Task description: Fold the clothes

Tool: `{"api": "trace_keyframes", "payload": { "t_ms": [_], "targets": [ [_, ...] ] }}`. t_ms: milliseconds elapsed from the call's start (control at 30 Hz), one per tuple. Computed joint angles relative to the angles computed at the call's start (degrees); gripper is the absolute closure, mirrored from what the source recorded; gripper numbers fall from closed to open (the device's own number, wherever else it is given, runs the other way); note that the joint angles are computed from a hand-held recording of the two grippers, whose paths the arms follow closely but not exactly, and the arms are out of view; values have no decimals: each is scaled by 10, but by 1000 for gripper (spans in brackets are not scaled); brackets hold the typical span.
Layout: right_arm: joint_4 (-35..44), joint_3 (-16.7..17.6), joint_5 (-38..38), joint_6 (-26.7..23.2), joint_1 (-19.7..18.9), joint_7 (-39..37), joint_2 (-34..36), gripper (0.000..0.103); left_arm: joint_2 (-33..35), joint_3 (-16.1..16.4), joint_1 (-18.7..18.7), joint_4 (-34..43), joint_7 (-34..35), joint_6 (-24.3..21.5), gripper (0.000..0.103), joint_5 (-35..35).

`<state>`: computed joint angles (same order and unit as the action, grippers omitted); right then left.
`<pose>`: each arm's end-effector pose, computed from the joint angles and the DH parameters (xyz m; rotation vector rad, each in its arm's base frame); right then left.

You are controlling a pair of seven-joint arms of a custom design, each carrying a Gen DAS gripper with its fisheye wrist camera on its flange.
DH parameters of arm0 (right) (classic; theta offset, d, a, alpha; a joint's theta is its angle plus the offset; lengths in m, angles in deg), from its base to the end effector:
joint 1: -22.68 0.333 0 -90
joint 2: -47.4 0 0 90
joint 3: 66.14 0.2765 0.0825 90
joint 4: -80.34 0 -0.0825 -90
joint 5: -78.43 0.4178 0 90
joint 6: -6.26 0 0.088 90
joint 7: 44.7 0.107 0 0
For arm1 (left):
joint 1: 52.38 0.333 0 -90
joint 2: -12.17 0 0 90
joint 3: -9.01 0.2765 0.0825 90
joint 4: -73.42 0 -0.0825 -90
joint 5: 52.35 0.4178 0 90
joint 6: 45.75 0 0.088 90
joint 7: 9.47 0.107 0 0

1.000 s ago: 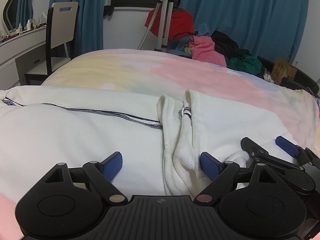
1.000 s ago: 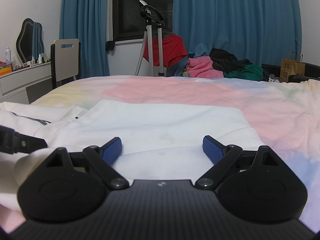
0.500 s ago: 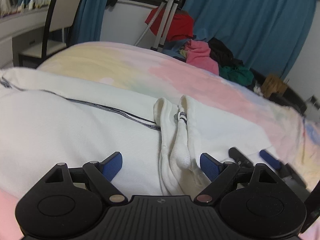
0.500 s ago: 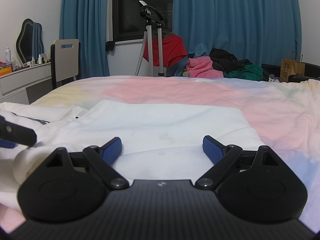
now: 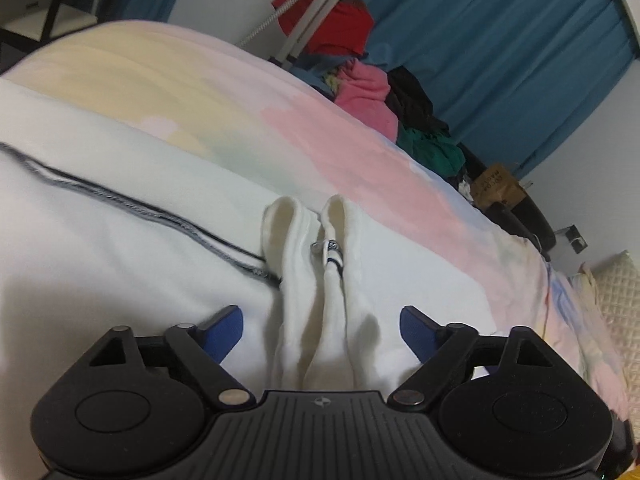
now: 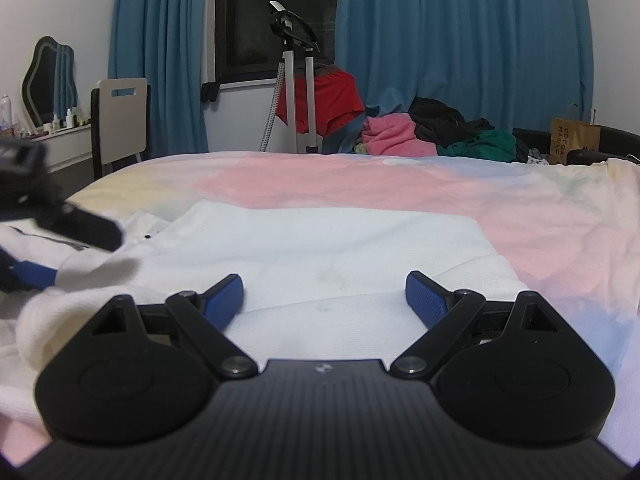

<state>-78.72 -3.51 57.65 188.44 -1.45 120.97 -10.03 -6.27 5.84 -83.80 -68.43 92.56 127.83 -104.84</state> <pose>0.3584 0.2706 0.3928 -1.4157 1.5229 -1.0127 0.4513 -0.2389 0.4354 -2.0047 1.9076 -1.3684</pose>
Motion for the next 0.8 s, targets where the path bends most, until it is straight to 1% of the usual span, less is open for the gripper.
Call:
{"api": "trace_keyframes", "payload": {
  "t_ms": [33,100,167,200,233,300,333,400,467,533,633,700,733,767,800],
  "targets": [
    [2,0,-1,-2,0,-2,2,13,6,13,-10,8,21,-5,15,-13],
    [5,0,-3,-7,-2,-5,5,13,15,26,-19,20,57,-11,15,-49],
    [4,4,-3,-4,-4,-1,1,13,22,34,-26,32,102,-13,16,-104],
    [3,5,-3,-1,-4,1,1,13,25,40,-33,40,137,-12,19,-141],
    [3,4,-2,1,-5,1,1,13,27,40,-32,43,155,-14,20,-160],
    [6,-2,-4,-4,-3,-7,12,13,28,31,-21,46,170,-18,23,-179],
    [8,-11,-6,-10,3,-13,19,13,27,26,-16,46,175,-18,24,-188],
    [10,-29,-9,-21,18,-21,32,13,29,25,-12,52,205,-26,28,-232],
    [-1,-60,-6,-19,46,-21,36,13,31,22,-6,60,237,-37,29,-279],
    [-13,-91,-1,-18,75,-22,38,13,42,26,5,72,265,-59,30,-336],
    [-33,-143,9,-13,128,-27,39,13,62,30,30,92,283,-99,36,-402],
    [-51,-179,24,-13,172,-26,33,13,79,25,47,107,276,-114,44,-419],
    [-59,-195,31,-14,192,-26,29,13,87,21,56,114,271,-120,47,-425],
    [-65,-208,36,-14,208,-28,27,13,95,15,64,120,264,-120,53,-418],
    [-71,-220,40,-15,225,-30,24,14,102,8,72,126,254,-117,63,-403]
  ]
}}
